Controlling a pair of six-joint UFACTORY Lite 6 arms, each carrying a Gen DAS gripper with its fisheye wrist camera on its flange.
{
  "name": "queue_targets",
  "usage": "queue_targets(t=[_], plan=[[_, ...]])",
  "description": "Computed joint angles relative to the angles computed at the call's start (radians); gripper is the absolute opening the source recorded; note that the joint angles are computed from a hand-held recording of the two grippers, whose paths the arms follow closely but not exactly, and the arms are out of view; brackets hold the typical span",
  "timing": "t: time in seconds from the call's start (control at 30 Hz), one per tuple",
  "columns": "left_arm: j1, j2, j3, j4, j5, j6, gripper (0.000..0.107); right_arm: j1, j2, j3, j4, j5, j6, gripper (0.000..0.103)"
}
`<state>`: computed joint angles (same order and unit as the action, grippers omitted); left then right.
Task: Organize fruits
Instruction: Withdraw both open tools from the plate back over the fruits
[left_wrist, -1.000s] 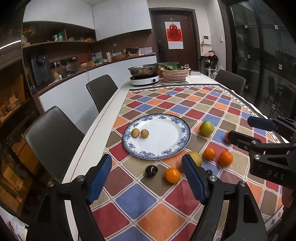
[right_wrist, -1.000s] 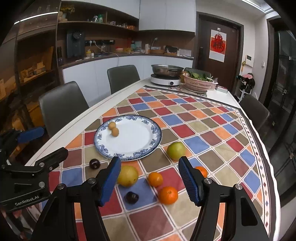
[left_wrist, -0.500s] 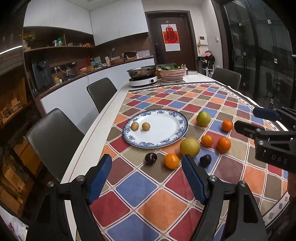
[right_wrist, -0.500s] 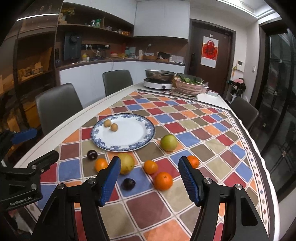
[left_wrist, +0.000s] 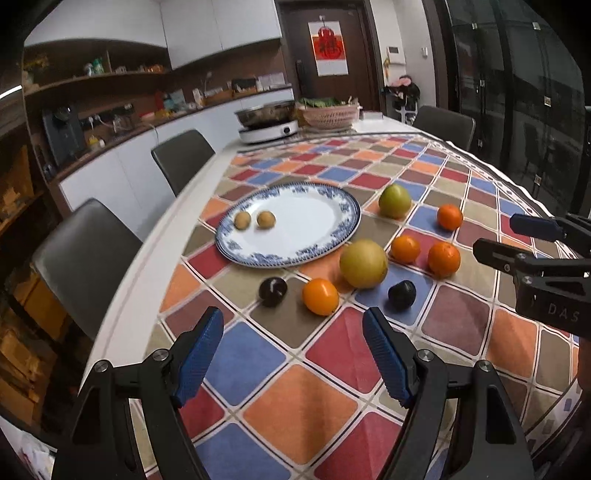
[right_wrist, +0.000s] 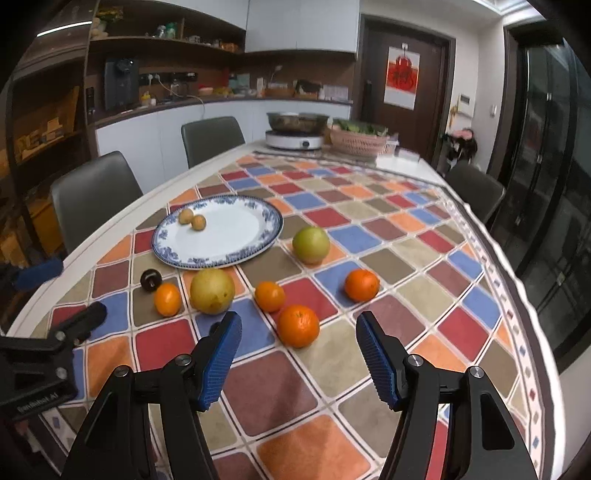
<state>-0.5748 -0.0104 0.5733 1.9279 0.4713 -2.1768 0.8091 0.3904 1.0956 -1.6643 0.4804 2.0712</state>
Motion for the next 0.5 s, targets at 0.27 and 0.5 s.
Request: queue_targets(t=[0.27, 0.5], plan=[[0.048, 0.150, 0.099, 0.081, -0.050, -0.054, 0.078, -0.065, 0.113, 0.085, 0.054, -0.108, -0.069, 0.065], [0.105, 0.296, 0.219, 0.149, -0.117, -0.102, 0.077, -0.104, 0.206, 0.176, 0.129, -0.153, -0.165, 0.065]])
